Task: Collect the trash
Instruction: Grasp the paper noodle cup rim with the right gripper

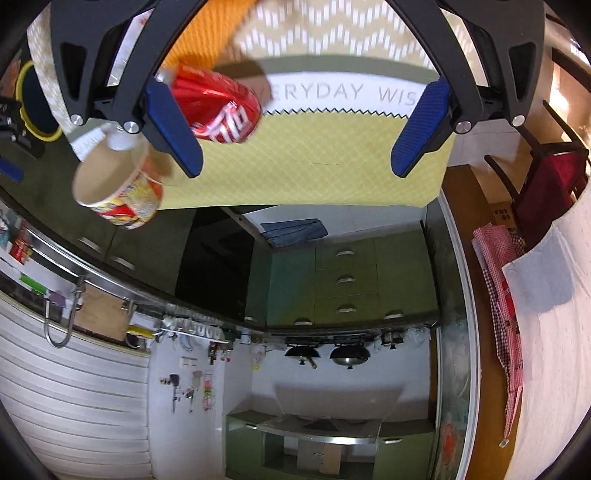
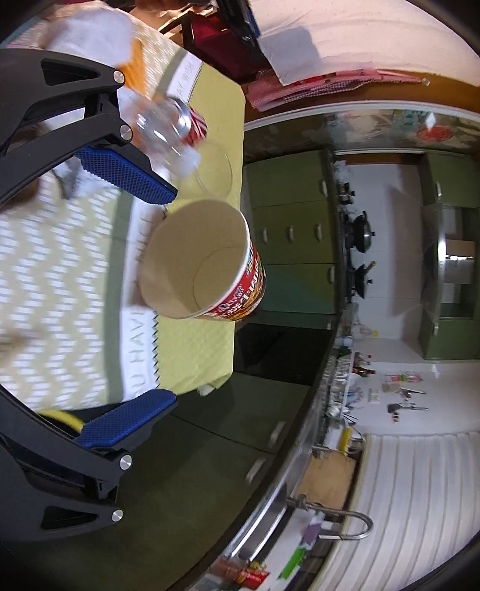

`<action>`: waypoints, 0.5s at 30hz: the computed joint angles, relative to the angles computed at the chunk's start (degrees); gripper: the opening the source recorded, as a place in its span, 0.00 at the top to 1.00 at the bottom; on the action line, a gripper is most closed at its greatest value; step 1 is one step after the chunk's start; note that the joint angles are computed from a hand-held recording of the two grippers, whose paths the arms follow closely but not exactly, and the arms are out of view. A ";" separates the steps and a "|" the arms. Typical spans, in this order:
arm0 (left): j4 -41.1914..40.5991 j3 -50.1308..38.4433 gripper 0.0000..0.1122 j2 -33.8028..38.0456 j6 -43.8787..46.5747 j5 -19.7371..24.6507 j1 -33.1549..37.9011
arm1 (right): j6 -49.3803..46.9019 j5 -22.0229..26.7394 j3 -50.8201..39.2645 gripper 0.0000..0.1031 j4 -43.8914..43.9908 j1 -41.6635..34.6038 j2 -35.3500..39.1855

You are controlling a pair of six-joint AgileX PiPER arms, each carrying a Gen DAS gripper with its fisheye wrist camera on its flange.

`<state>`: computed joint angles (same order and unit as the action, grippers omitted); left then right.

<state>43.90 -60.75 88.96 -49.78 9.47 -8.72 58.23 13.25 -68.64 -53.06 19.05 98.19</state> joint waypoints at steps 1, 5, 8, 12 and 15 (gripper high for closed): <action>1.16 -0.50 0.14 1.11 -1.54 -0.43 0.44 | -2.90 0.30 -2.54 0.04 2.75 -0.50 2.15; -10.56 -2.47 0.14 4.52 9.68 -1.02 2.10 | -8.18 3.76 -12.73 0.04 6.15 -1.42 10.87; -13.53 -2.81 0.14 5.24 13.23 -0.82 2.69 | -15.25 6.03 -19.87 0.07 12.47 -2.51 16.67; -9.51 -2.67 0.14 4.96 9.72 -0.95 2.93 | -21.75 9.89 -29.41 0.29 19.37 -3.69 23.78; -9.16 -2.25 0.14 4.39 9.58 -1.33 3.19 | -30.60 12.66 -36.27 0.40 29.83 -5.40 28.27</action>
